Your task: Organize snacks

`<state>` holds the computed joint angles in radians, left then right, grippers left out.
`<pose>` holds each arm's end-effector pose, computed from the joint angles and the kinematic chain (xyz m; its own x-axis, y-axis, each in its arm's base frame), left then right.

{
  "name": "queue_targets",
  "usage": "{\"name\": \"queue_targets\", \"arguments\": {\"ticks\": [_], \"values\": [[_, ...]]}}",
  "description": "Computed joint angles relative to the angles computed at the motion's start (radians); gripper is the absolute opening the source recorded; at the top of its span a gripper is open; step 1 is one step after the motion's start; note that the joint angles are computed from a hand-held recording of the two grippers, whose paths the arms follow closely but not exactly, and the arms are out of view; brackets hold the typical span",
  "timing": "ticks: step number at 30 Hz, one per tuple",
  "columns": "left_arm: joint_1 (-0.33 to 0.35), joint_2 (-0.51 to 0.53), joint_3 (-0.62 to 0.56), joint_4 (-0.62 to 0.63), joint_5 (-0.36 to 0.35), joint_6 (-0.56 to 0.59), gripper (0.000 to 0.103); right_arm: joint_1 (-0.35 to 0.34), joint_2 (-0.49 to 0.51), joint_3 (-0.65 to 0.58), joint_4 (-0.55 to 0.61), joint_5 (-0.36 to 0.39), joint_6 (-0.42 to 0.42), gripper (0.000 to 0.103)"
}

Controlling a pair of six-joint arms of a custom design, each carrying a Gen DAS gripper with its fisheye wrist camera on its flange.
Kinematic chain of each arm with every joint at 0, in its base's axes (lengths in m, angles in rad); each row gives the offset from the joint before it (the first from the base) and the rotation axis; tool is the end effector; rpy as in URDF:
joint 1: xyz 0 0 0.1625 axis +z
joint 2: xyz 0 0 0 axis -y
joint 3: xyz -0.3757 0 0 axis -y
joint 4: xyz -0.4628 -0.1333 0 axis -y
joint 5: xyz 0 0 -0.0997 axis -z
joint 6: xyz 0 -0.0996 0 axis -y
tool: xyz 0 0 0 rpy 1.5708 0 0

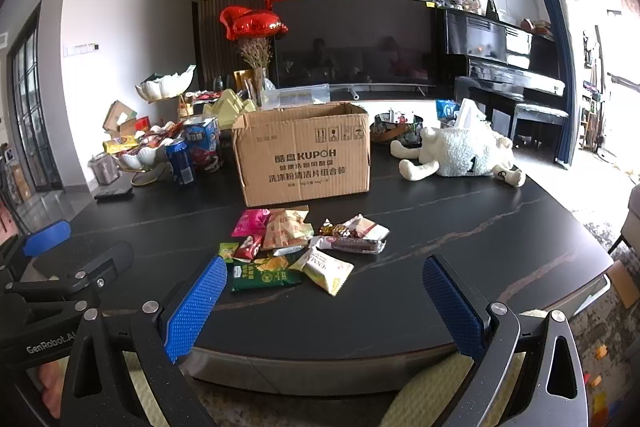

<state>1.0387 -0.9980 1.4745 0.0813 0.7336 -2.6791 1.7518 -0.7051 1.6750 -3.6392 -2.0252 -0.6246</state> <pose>-0.1353 -0.6383 0.1461 -0.6827 0.0215 -0.7304 0.6404 0.4990 -0.5839 0.2092 -0.6457 0.0723 -0.7262 -0.0810 0.6827 -0.6244 0.4933 -0.6056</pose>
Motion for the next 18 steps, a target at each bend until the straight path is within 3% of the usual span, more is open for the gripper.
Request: {"name": "queue_targets", "arguments": {"ticks": [18], "values": [[-0.004,0.001,-0.006,0.0,-0.002,0.001,0.103,0.006,-0.007,0.004,-0.014,0.006,-0.008,0.1]]}}
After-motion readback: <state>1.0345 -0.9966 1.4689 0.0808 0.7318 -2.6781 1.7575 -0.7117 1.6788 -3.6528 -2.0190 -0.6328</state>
